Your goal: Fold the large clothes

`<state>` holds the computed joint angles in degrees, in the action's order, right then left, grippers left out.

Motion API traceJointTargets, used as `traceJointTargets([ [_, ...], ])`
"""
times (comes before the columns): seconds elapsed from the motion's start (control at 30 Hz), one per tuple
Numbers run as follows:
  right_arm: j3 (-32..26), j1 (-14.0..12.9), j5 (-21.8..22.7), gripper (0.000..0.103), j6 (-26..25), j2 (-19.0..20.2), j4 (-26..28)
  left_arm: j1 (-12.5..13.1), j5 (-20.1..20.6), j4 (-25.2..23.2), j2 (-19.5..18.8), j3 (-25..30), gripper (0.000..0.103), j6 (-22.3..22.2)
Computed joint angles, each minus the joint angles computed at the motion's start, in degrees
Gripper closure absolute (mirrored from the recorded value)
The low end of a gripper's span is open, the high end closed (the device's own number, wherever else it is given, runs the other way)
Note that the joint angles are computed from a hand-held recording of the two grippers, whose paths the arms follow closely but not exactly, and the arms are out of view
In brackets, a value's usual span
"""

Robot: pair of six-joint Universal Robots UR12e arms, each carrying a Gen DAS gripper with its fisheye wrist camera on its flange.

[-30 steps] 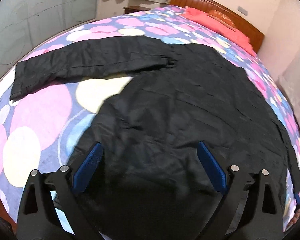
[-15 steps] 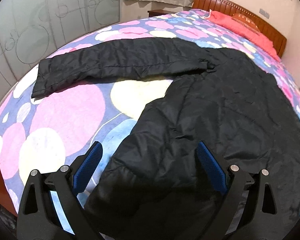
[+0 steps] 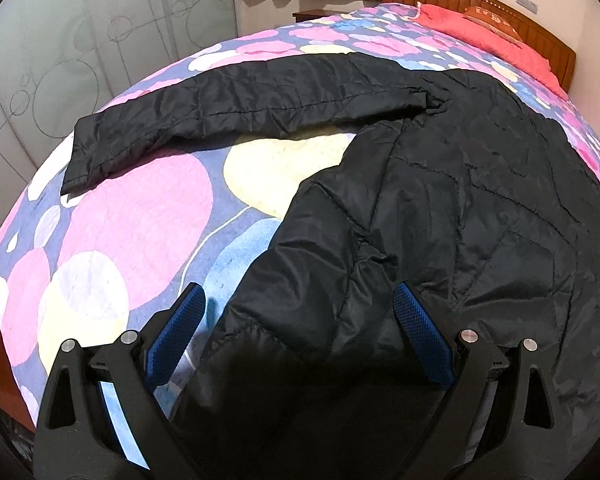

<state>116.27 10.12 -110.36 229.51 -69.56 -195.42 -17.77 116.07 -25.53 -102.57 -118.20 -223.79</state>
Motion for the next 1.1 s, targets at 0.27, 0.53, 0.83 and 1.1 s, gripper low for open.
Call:
traceJointTargets([
  [0.27, -11.9, 5.7, 5.2, 0.091, -14.1, 4.9, 3.8, 0.6, -1.6, 2.4, -0.4, -1.0, 0.008, 0.8],
  [0.53, -24.7, 11.0, 11.5, 0.091, -22.9, 12.3, 11.8, 0.9, -2.5, 4.0, -0.8, -1.5, 0.007, 1.3],
  [0.83, -36.6, 15.4, 18.3, 0.091, -31.9, 19.6, 21.7, 0.8, -1.9, 5.1, -1.4, -1.6, 0.003, 1.5],
  [1.1, -43.3, 17.5, 20.8, 0.084, -40.7, 23.4, 38.9, 0.9, -2.0, 6.1, -1.6, -1.8, 0.002, 1.5],
])
